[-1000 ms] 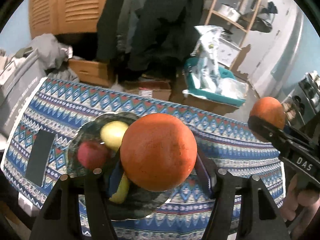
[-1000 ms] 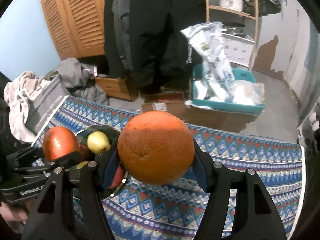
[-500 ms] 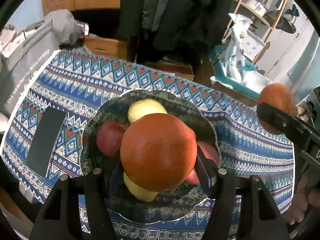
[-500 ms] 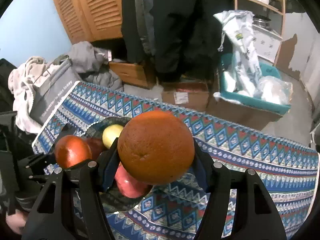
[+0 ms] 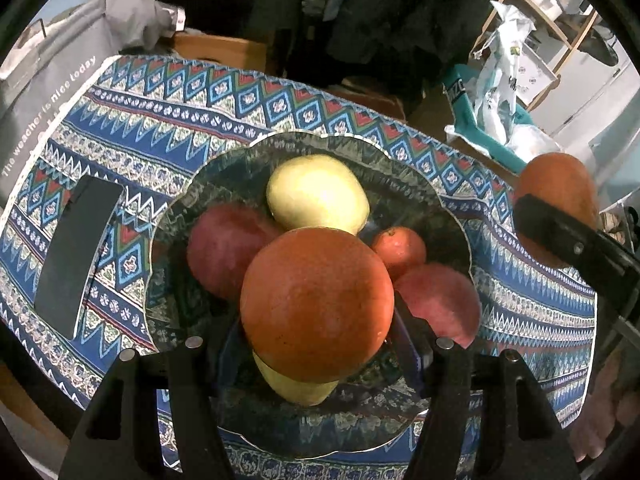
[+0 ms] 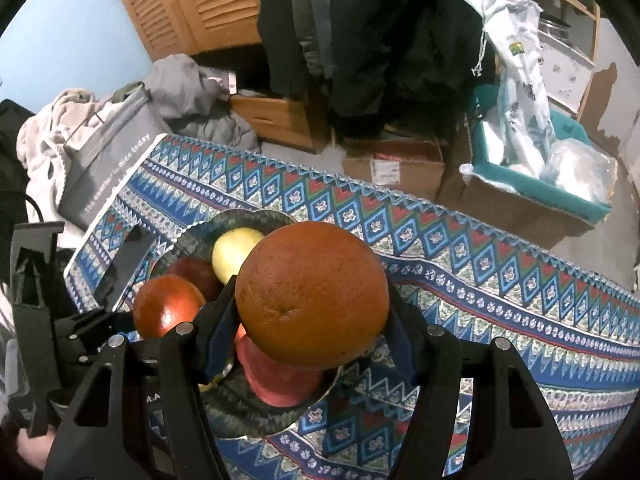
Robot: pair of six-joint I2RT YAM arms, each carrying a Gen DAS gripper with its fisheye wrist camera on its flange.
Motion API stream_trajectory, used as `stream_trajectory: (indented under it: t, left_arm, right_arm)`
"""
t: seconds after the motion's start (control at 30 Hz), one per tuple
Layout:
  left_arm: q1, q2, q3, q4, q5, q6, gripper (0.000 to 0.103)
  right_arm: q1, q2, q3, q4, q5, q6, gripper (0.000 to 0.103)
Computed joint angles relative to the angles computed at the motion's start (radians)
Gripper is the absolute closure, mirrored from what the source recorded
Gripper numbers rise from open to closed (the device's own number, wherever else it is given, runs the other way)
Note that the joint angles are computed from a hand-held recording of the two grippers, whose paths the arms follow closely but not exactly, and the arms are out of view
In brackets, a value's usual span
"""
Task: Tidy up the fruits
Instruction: 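Lower the orange into the bowl with the left tool while the right tool releases its orange there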
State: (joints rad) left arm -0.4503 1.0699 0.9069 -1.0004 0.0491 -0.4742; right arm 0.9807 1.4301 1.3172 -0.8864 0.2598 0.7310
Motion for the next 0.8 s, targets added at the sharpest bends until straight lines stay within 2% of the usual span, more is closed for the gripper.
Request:
stream_trajectory:
  t: [0.1, 0.17, 0.23, 0.57, 0.73, 0.8]
  left_arm:
    - [0.008, -0.003, -0.001, 0.007, 0.013, 0.003, 0.037]
    - [0.008, -0.017, 0.004, 0.009, 0.008, 0.006, 0.032]
    - [0.002, -0.030, 0.014, 0.000, -0.015, 0.005, 0.018]
    - [0.051, -0.072, 0.046, -0.088, -0.046, 0.048, 0.018]
    - [0.113, -0.144, 0.053, -0.164, -0.069, 0.099, 0.018]
    - [0.162, -0.169, 0.053, -0.195, -0.045, 0.122, 0.018]
  right_arm:
    - [-0.012, 0.001, -0.005, 0.007, -0.014, 0.002, 0.038]
    - [-0.020, 0.003, -0.006, 0.013, -0.024, -0.001, 0.038]
    - [-0.029, 0.010, -0.003, 0.019, -0.039, -0.009, 0.038]
    - [-0.030, 0.068, 0.000, 0.046, -0.080, -0.028, 0.038]
    - [0.010, 0.075, 0.010, 0.036, -0.070, -0.016, 0.038]
    - [0.038, 0.077, 0.021, 0.019, -0.059, -0.004, 0.038]
